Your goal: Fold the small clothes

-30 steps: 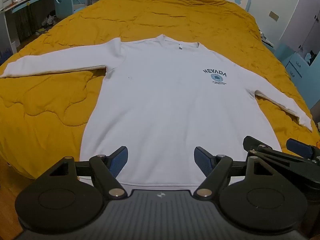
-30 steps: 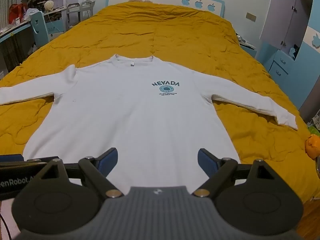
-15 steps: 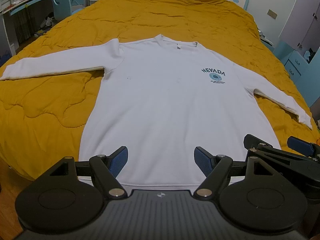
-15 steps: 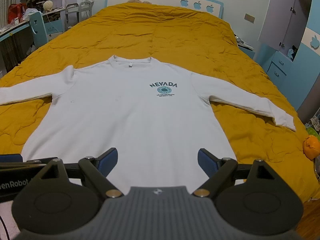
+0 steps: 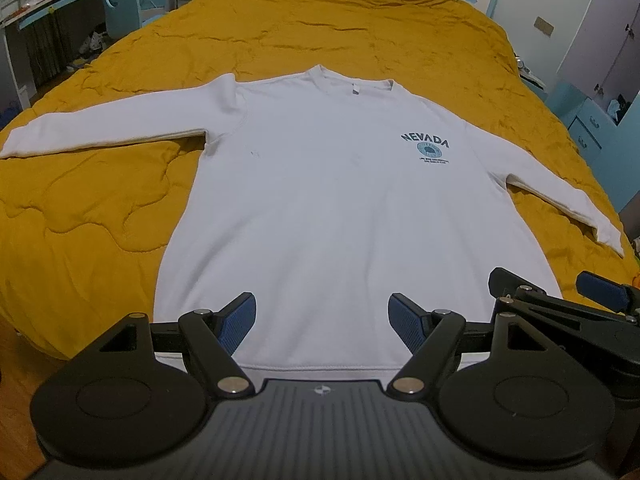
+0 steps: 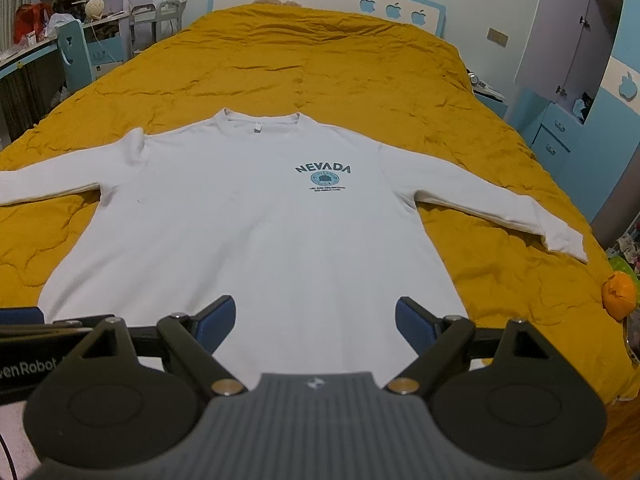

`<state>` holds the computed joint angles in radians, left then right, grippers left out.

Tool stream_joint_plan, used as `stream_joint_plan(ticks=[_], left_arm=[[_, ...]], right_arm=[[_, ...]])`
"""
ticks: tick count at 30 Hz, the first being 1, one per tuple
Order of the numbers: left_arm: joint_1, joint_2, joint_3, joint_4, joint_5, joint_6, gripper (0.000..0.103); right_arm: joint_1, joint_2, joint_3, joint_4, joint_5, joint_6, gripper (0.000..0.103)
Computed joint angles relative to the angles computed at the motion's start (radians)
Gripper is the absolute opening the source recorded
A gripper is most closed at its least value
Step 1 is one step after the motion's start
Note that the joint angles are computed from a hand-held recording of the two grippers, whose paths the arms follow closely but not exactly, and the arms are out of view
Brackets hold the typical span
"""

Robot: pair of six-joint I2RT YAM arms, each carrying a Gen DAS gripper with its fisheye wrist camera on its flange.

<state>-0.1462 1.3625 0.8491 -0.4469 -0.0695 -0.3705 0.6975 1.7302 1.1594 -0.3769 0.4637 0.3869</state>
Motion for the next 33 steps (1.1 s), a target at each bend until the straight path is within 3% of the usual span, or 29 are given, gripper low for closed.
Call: stream_joint_plan(ticks=[33], left_arm=[[-0.009, 0.006, -0.011, 0.008, -0.004, -0.004, 0.088]], right_arm=[[0.003, 0.006, 0.010, -0.010, 0.004, 0.007, 0.083]])
